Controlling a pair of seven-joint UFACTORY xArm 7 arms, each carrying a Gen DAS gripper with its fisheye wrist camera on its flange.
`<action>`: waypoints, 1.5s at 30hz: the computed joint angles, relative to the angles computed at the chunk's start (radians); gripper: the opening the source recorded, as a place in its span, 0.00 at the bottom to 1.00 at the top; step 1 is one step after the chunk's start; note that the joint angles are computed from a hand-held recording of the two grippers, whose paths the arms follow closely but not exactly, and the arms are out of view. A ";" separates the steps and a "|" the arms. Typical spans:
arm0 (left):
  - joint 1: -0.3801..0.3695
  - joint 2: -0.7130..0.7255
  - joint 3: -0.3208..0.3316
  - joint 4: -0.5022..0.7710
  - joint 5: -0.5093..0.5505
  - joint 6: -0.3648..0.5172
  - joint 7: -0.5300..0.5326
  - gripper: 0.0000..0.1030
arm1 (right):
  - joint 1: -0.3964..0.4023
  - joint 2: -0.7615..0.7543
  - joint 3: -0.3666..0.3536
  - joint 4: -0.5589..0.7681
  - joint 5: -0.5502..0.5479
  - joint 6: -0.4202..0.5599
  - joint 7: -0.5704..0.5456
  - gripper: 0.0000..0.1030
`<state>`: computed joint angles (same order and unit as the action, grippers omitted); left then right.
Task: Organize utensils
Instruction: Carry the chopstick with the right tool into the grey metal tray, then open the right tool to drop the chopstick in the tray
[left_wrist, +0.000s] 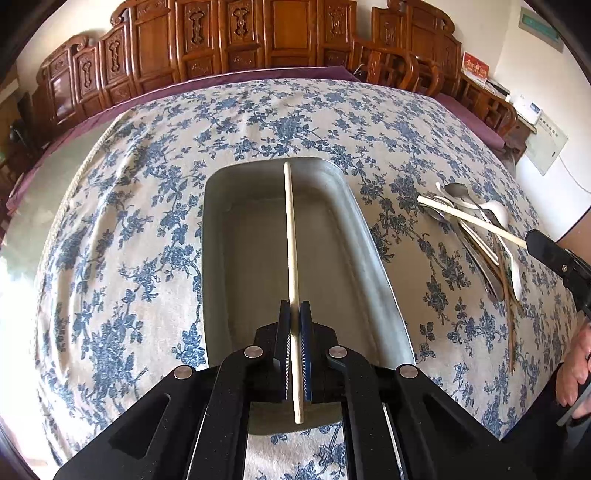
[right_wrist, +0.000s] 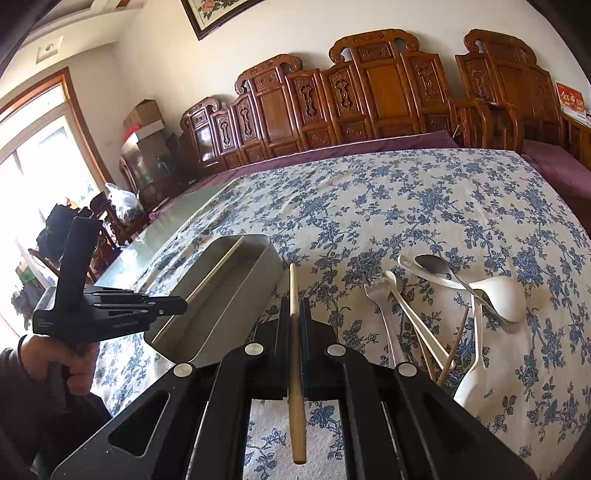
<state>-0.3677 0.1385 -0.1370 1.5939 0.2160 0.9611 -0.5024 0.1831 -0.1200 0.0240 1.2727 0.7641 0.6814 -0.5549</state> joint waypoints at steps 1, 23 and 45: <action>0.000 -0.003 0.001 -0.008 0.004 -0.010 -0.004 0.04 | 0.000 0.001 0.002 0.000 -0.006 -0.003 0.003 0.06; 0.092 -0.175 0.003 -0.199 0.045 -0.203 -0.043 0.38 | 0.076 0.121 0.099 0.200 -0.264 -0.001 0.193 0.06; 0.143 -0.207 0.000 -0.231 0.041 -0.215 -0.059 0.38 | 0.163 0.385 0.155 0.429 -0.592 0.056 0.451 0.06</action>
